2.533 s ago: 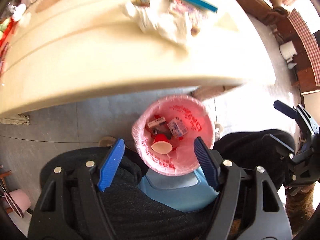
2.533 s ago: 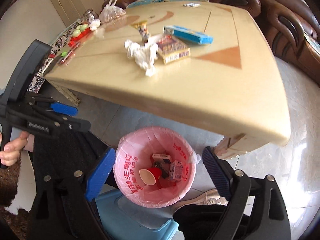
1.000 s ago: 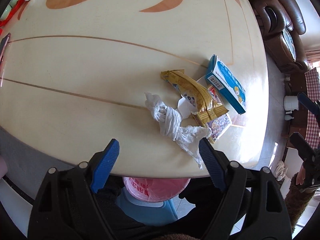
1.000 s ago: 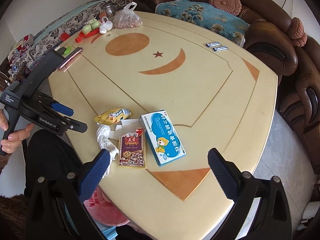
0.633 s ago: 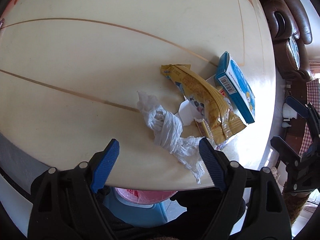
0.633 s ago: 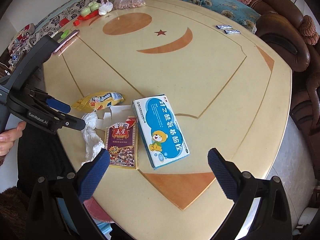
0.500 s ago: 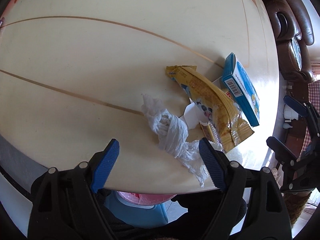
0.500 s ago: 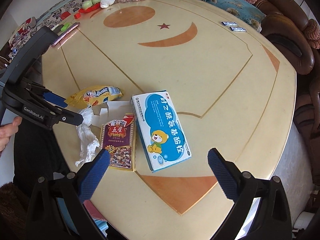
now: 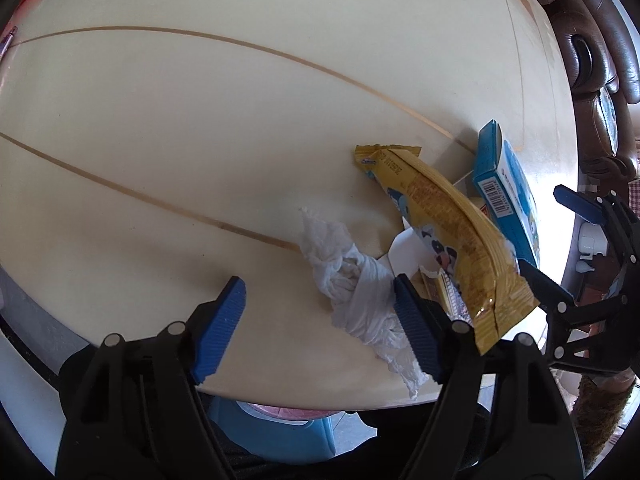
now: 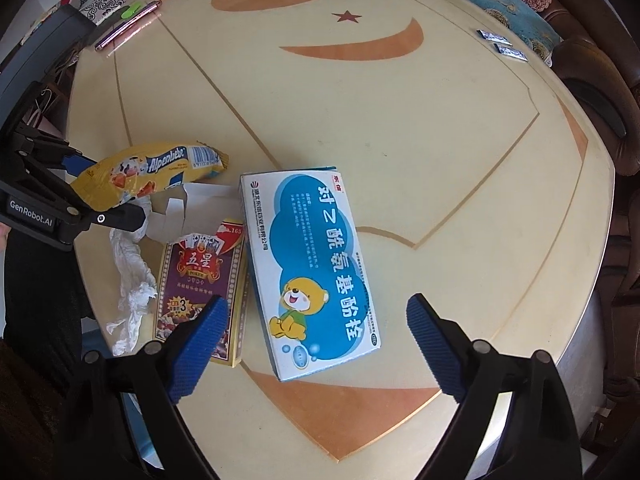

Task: Collect trash
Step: 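Close the left tool on the white tissue while the right tool grasps the blue-white medicine box, then lift the tissue with the left tool while the right tool lifts the medicine box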

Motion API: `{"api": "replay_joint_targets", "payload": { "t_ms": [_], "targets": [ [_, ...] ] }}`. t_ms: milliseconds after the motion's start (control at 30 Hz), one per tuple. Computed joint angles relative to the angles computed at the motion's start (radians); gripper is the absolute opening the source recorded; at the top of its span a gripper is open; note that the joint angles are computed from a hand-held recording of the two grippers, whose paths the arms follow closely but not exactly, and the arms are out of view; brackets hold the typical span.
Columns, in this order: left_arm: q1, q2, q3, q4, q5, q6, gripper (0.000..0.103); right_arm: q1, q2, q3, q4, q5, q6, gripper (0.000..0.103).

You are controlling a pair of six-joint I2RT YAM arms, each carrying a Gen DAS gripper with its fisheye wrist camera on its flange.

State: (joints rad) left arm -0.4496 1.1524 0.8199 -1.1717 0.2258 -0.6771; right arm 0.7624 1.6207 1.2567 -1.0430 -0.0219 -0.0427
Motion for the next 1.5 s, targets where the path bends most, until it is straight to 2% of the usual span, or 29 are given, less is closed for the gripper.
{"api": "replay_joint_targets", "payload": {
  "t_ms": [167,200,267,433,500,533,567,600,733,867,900,1000,1033,1167,1367,1500],
  "targets": [
    [-0.028,0.005,0.014,0.0,-0.013,-0.051,0.068,-0.008,0.027,-0.004,0.022,-0.01,-0.006,0.081],
    [-0.074,-0.006,0.011,-0.001,-0.029,-0.099,0.068,-0.012,0.028,-0.005,0.027,-0.013,-0.004,0.077],
    [-0.094,-0.001,0.015,-0.002,-0.044,-0.131,0.063,-0.019,0.031,-0.009,0.036,-0.013,-0.002,0.065],
    [-0.148,0.004,0.021,-0.001,-0.051,-0.197,0.057,-0.008,0.012,-0.039,0.068,0.003,0.007,0.065],
    [-0.179,0.009,0.031,-0.008,-0.074,-0.241,0.051,0.007,-0.006,-0.058,0.079,0.018,0.024,0.065],
    [-0.19,0.01,0.034,-0.011,-0.081,-0.252,0.043,0.018,-0.019,-0.07,0.084,0.029,0.035,0.065],
    [-0.201,0.008,0.037,-0.012,-0.082,-0.273,0.029,0.027,-0.028,-0.08,0.09,0.041,0.042,0.064],
    [-0.194,-0.002,0.03,-0.008,-0.068,-0.282,0.027,0.036,-0.034,-0.087,0.096,0.054,0.052,0.064],
    [-0.187,-0.038,0.005,-0.004,-0.043,-0.28,0.025,0.07,-0.064,-0.116,0.111,0.085,0.103,0.063],
    [-0.121,-0.074,-0.011,-0.035,-0.023,-0.206,0.024,0.088,-0.12,-0.148,0.109,0.111,0.15,0.062],
    [-0.094,-0.07,-0.007,-0.038,-0.016,-0.176,0.024,0.084,-0.14,-0.152,0.109,0.099,0.157,0.047],
    [-0.055,-0.07,-0.008,-0.043,-0.022,-0.138,0.024,0.087,-0.171,-0.135,0.078,0.102,0.182,0.034],
    [-0.053,-0.023,0.006,-0.013,-0.023,-0.133,0.024,0.091,-0.17,-0.131,0.071,0.105,0.188,0.033],
    [-0.052,-0.028,0.0,-0.019,-0.031,-0.122,0.024,0.118,-0.13,-0.113,0.069,0.147,0.188,0.034],
    [-0.09,-0.002,-0.01,0.036,-0.01,-0.156,0.024,0.091,-0.105,-0.089,0.057,0.178,0.211,0.034],
    [-0.131,0.018,0.007,0.056,-0.014,-0.171,0.024,0.033,-0.1,-0.074,0.053,0.123,0.221,0.034]
  ]
}}
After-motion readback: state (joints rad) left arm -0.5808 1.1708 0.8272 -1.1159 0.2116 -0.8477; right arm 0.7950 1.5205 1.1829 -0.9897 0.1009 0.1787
